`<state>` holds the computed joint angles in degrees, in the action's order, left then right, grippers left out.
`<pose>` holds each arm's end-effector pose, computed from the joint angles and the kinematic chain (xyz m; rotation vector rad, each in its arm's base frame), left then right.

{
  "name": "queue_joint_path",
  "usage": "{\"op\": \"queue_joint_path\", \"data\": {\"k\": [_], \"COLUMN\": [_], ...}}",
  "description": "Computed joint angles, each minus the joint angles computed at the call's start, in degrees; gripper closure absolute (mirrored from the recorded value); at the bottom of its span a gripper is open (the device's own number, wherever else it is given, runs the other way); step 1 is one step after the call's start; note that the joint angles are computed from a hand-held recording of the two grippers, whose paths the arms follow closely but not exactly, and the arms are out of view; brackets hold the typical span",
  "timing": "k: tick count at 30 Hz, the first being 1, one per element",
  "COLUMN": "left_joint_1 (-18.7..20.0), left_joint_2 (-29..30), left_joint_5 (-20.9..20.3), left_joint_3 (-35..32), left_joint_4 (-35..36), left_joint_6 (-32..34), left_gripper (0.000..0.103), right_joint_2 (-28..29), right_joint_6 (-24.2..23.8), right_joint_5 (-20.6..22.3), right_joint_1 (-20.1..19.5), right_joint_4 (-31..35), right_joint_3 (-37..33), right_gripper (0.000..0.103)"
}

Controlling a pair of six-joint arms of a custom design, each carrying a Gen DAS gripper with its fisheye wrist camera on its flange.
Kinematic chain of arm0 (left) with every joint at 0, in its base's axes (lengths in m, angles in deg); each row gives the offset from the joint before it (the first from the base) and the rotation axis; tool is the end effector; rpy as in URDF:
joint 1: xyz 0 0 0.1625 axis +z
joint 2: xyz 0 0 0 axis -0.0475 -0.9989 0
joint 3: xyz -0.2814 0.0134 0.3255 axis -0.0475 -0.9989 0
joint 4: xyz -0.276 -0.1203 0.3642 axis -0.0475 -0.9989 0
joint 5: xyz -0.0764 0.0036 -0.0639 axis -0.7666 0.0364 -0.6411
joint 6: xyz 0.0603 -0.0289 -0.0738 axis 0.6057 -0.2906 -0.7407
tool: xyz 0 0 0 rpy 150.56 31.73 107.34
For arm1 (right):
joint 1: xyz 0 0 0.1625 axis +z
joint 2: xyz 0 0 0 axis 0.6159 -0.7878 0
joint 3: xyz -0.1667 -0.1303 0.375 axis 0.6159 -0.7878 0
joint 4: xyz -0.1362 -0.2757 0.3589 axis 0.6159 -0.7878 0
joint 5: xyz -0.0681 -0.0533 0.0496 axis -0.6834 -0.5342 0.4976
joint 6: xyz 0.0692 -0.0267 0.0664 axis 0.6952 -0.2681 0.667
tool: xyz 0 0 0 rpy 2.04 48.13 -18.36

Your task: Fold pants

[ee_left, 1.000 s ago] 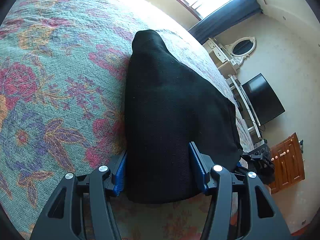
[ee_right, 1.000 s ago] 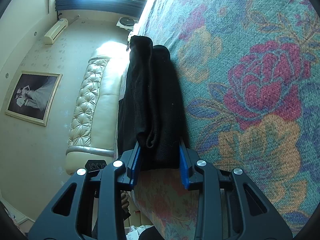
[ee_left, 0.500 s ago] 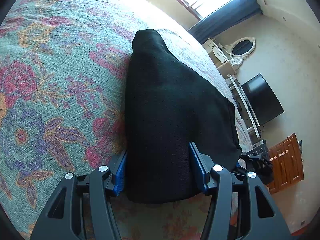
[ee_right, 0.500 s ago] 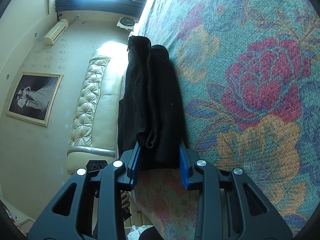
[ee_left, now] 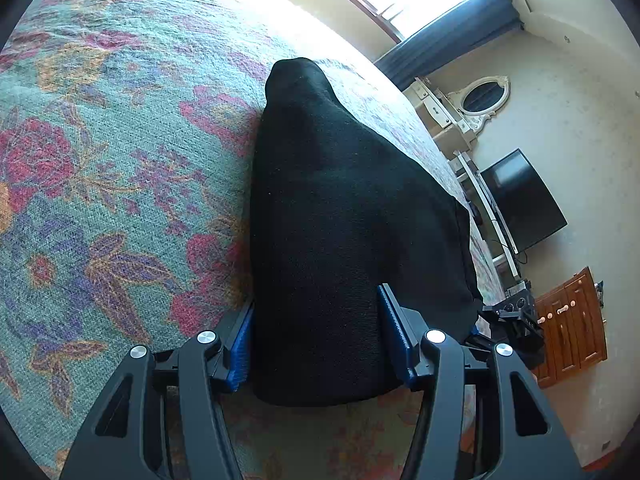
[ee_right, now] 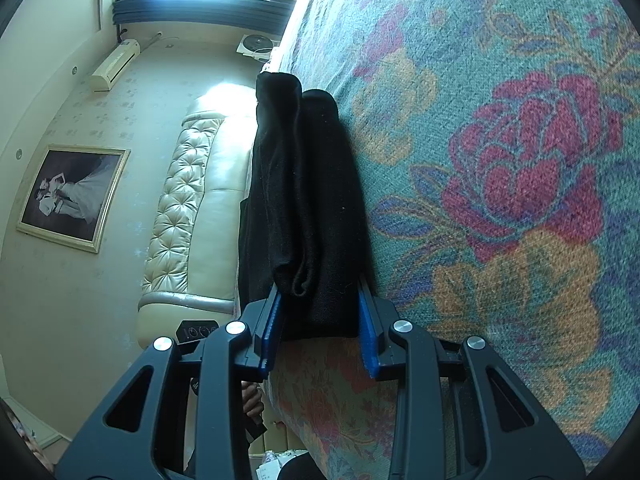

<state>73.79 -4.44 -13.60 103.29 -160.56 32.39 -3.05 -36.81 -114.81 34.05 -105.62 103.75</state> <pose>-0.0997 -0.7096 0.1307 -0.4471 -3.0112 0.5852 -0.0251 -0.6495 0.1923 0.3841 2.6071 -0.8762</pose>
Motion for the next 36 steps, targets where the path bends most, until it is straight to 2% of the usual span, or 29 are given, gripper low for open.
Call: {"op": "queue_joint_path", "data": {"k": [23, 29, 36], "left_joint_1": [-0.3, 0.2, -0.4], "left_joint_2": [0.0, 0.2, 0.2], "left_joint_5": [0.8, -1.1, -1.3], "left_joint_3": [-0.4, -0.7, -0.7], "left_joint_4": [1.0, 1.8, 3.5], "left_joint_6": [-0.4, -1.1, 2.0], "left_gripper": [0.044, 0.038, 0.021], "right_joint_2": [-0.7, -1.0, -1.5], "right_joint_6": [0.8, 1.6, 1.4], "right_joint_5": [0.4, 1.4, 3.7], "right_joint_1": [0.0, -0.5, -1.4], "right_joint_4": [0.6, 1.3, 2.2], "right_joint_3": [0.5, 0.5, 0.7], "right_gripper": [0.071, 0.069, 0.064]}}
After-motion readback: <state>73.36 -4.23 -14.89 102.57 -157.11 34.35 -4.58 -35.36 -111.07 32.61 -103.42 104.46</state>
